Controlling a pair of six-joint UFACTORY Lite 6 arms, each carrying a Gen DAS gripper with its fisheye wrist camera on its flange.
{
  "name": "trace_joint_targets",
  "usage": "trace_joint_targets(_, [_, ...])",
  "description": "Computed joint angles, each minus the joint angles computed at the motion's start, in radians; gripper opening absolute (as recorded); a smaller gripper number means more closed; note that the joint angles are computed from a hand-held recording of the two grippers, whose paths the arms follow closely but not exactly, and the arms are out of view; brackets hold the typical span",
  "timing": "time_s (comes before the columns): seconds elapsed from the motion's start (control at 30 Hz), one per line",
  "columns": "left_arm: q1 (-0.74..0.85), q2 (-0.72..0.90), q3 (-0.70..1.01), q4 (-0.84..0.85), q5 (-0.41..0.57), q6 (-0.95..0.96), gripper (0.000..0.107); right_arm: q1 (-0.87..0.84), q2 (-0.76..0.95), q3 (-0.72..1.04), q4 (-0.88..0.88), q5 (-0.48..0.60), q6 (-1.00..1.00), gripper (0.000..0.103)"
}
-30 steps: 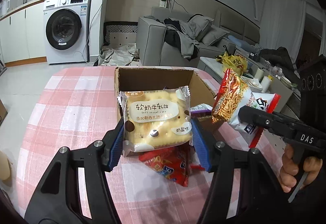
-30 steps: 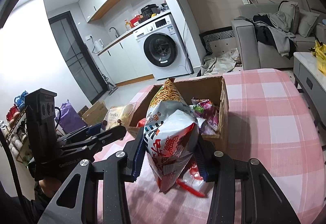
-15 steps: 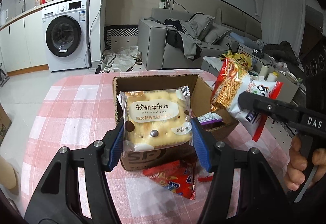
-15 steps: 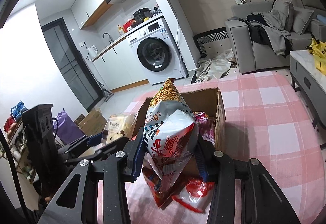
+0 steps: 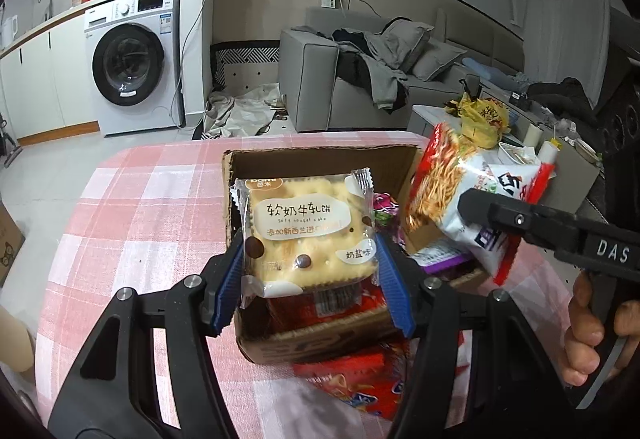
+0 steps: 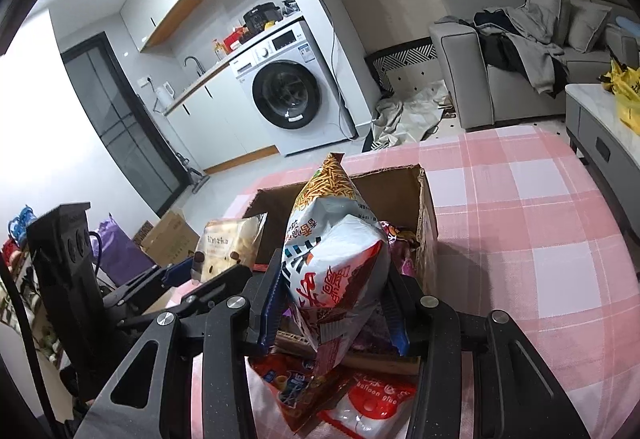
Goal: Organize snacks
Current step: 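Open left tool over the box while right tool releases the white bag, then move both open tools back to the red chip bag and glue pack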
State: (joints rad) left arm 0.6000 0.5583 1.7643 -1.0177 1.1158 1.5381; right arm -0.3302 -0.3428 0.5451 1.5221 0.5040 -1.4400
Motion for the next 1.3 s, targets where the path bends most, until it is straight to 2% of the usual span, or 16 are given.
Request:
trace_joint_targets(0.17, [-0.042,0.082,0.092,0.026,-0.031,-0.048,0.058,0.035,0.086,0.049,0.054,-0.035,-0.041,0.044])
trace_joint_targets(0.3, [-0.059,0.098,0.099,0.036,-0.056,-0.046,0.060,0.045,0.112,0.060,0.026,-0.026,-0.038,0.047])
trace_joint_targets(0.4, [-0.061,0.092,0.086,0.032,-0.063,-0.032,0.069,0.057,0.069,0.032,0.017,-0.066,-0.048,0.051])
trace_joint_targets(0.47, [-0.054,0.089,0.089,0.033,-0.041,-0.033,0.080,0.038,0.034,0.012,-0.020,-0.053,-0.027,0.054])
trace_joint_targets(0.53, [-0.042,0.073,0.071,0.030,-0.028,-0.022,0.083,0.012,-0.016,-0.015,-0.058,-0.041,0.002,0.066])
trace_joint_targets(0.6, [-0.027,0.036,0.028,0.030,-0.037,-0.009,0.089,-0.020,-0.070,-0.048,-0.091,-0.027,0.021,0.089])
trace_joint_targets(0.67, [-0.004,0.003,-0.009,0.027,-0.026,0.007,0.103,-0.048,-0.123,-0.077,-0.136,-0.026,0.059,0.099])
trace_joint_targets(0.7, [0.012,-0.008,-0.024,0.020,-0.020,0.016,0.102,-0.057,-0.151,-0.093,-0.168,-0.037,0.083,0.101])
trace_joint_targets(0.8, [0.058,-0.049,-0.074,0.027,-0.016,0.036,0.102,-0.083,-0.221,-0.135,-0.256,-0.079,0.155,0.102])
trace_joint_targets(0.93, [0.120,-0.076,-0.125,0.042,0.000,0.069,0.102,-0.146,-0.239,-0.179,-0.316,-0.036,0.186,0.102])
trace_joint_targets(1.03, [0.162,-0.102,-0.185,0.050,-0.003,0.118,0.102,-0.133,-0.247,-0.222,-0.331,-0.057,0.192,0.103])
trace_joint_targets(1.13, [0.200,-0.110,-0.225,0.048,0.004,0.171,0.102,-0.105,-0.249,-0.268,-0.310,-0.088,0.154,0.103])
trace_joint_targets(1.2, [0.221,-0.101,-0.237,0.054,0.011,0.185,0.102,-0.077,-0.235,-0.295,-0.220,-0.123,0.068,0.103])
trace_joint_targets(1.3, [0.227,-0.080,-0.232,0.074,0.011,0.190,0.102,0.000,-0.184,-0.289,-0.205,-0.192,0.073,0.103])
